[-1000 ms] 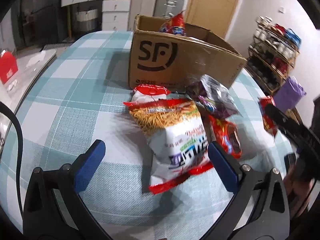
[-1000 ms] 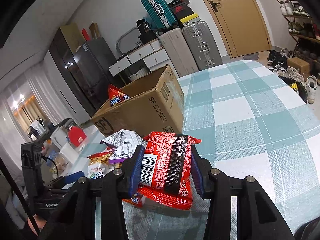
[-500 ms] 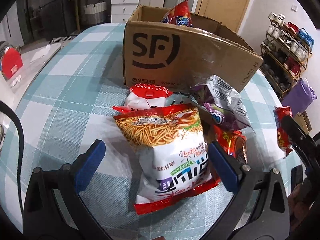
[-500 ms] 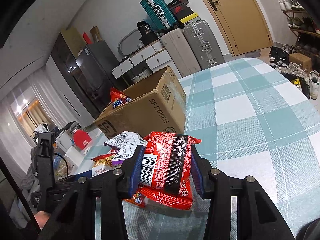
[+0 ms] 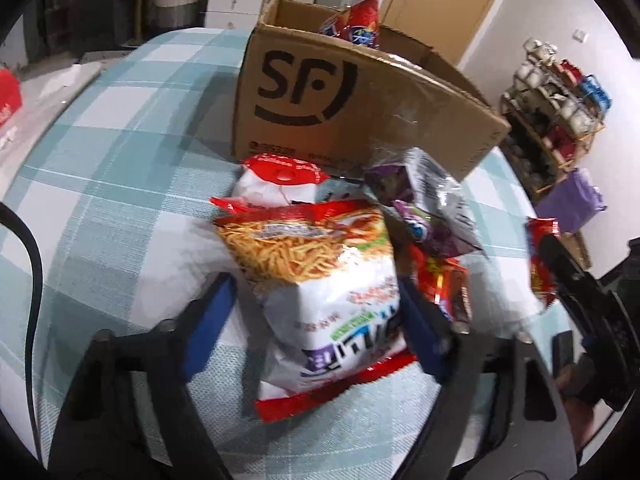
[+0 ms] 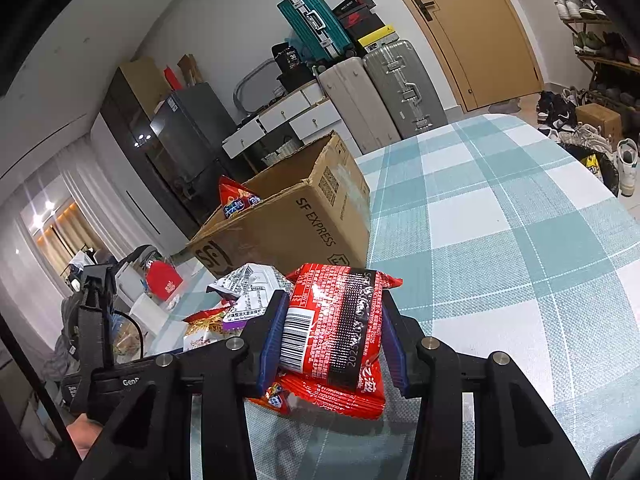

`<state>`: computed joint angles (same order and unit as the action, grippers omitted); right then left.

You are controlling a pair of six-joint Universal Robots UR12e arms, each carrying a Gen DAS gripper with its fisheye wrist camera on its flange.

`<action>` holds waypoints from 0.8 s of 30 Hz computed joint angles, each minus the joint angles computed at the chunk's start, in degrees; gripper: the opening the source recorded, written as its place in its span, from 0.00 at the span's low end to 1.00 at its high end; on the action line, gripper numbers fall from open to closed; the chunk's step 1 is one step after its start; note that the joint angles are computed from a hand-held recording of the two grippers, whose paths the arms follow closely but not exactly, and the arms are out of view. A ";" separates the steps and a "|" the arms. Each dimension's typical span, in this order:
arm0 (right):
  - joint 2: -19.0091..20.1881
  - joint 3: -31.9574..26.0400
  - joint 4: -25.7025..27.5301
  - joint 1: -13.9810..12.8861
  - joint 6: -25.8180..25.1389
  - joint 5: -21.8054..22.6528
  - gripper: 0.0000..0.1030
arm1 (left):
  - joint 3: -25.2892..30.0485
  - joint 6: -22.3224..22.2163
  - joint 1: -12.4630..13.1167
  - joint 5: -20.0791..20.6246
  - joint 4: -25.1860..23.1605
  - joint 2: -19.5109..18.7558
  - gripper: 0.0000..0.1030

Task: Organize snacks
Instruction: 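Grasp the white noodle-snack bag with the left gripper, then carry both bags over the box and open both grippers to drop them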

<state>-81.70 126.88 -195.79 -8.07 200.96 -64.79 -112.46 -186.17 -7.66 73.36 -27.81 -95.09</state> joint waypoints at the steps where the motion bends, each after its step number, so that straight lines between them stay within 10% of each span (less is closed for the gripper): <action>1: -0.02 0.00 0.04 -0.01 0.06 0.00 0.43 | -0.16 0.26 0.11 -0.57 0.17 0.11 0.59; 24: -0.23 1.03 -4.42 0.20 0.88 -1.14 0.43 | -4.54 3.15 3.82 -3.51 3.79 6.25 0.47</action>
<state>-81.93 127.91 -200.22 -7.87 201.84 -65.94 -117.00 -183.01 -3.84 69.85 -24.02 -88.84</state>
